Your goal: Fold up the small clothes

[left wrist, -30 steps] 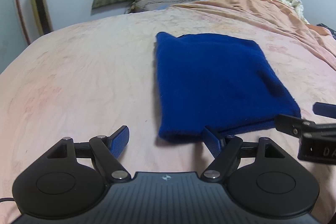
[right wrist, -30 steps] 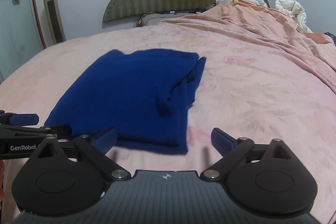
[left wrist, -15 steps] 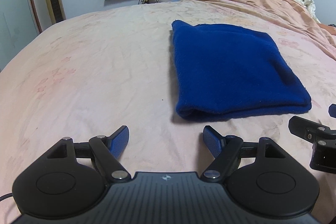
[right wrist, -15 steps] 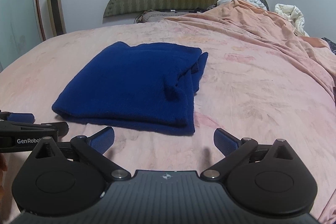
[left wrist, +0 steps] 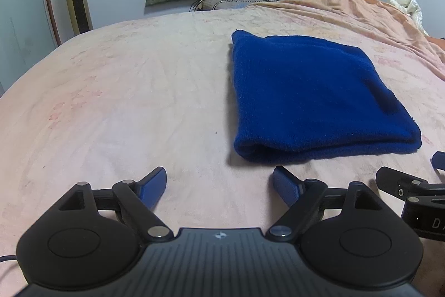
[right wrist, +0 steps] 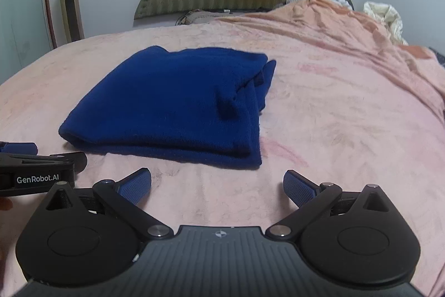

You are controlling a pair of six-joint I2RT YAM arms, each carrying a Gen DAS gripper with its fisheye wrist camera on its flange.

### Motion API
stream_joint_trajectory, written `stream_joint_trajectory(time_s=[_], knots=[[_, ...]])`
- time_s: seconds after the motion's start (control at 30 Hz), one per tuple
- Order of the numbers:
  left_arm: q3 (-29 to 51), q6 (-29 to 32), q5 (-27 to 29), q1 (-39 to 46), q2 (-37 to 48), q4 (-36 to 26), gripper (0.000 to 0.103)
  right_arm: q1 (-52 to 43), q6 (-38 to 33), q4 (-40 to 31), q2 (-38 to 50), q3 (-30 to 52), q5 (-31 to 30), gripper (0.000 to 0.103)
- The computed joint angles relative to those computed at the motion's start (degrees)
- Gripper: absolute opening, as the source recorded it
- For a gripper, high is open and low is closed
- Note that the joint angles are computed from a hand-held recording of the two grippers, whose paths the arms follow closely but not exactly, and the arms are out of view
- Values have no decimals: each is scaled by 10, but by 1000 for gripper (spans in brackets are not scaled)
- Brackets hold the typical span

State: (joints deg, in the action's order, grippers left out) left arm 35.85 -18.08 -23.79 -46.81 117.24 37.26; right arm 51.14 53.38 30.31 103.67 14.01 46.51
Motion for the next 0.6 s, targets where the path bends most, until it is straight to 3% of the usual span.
stream_joint_trajectory(time_s=[0.13, 0.33, 0.5, 0.6], knots=[[-8, 3, -17, -6, 15, 32, 93, -3, 2, 15, 8, -5, 1, 102], [-10, 2, -26, -11, 22, 46, 94, -8, -7, 38, 16, -12, -1, 102], [-10, -1, -25, -11, 24, 47, 95, 14, -21, 28, 15, -3, 53, 103], [-11, -2, -23, -9, 24, 49, 95, -2, -45, 40, 30, 4, 26, 102]])
